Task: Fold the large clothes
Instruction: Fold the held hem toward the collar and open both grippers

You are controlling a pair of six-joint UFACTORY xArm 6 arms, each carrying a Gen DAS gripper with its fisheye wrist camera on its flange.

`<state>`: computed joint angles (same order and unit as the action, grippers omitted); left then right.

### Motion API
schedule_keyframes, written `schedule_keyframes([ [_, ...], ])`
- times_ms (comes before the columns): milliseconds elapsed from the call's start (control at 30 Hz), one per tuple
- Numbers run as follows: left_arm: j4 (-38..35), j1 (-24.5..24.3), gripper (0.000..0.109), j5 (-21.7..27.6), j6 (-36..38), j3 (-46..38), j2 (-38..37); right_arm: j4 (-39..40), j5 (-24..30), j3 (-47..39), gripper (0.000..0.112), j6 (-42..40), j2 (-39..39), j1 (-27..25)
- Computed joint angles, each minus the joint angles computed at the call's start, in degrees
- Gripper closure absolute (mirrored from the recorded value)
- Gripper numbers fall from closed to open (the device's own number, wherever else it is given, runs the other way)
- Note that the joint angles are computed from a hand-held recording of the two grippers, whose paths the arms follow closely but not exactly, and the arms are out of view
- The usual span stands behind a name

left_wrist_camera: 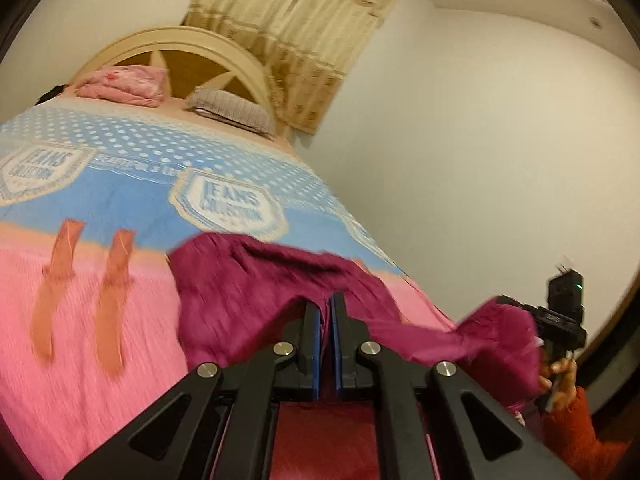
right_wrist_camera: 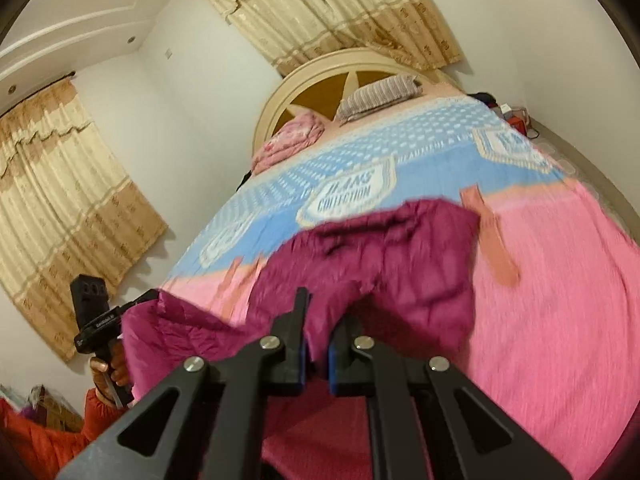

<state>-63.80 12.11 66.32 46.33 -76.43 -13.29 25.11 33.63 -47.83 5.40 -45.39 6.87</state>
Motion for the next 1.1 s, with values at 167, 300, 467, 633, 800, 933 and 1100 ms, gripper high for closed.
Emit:
schedule_keyframes([
  [167,6.2,-6.1,0.105,-9.1,-9.5,-14.9,15.3,2.4,-4.7,-10.0,0.103,-2.4,14.3,-3.8],
  [300,15.6,-10.7,0.105,-16.0,-18.5,-27.6,29.1,-3.5,-8.4,-19.7,0.103,3.4,28.5,-6.2],
  [467,28.4,-13.4,0.105,-17.7,-30.1,-39.7,43.0,-16.3,-11.8,-27.6,0.102,17.1,43.8,-8.2],
  [633,34.1,-14.5,0.105,-18.2,-33.7,-42.5,48.5,-26.6,-14.0,-29.7,0.098,25.7,52.8,-8.7],
  [800,28.1,-13.1,0.104,-16.5,-32.6,-42.7,50.6,-22.6,-15.9,-28.5,0.095,24.9,55.6,-9.6],
  [933,22.6,-10.3,0.104,-8.6,-35.6,-48.4,52.9,-13.4,-16.8,-26.9,0.094,18.8,54.9,-9.7],
  [1100,25.2,-7.8,0.084,-8.9,-41.3,-51.1,51.1,3.7,-17.7,-23.3,0.046,9.3,49.8,-10.3],
])
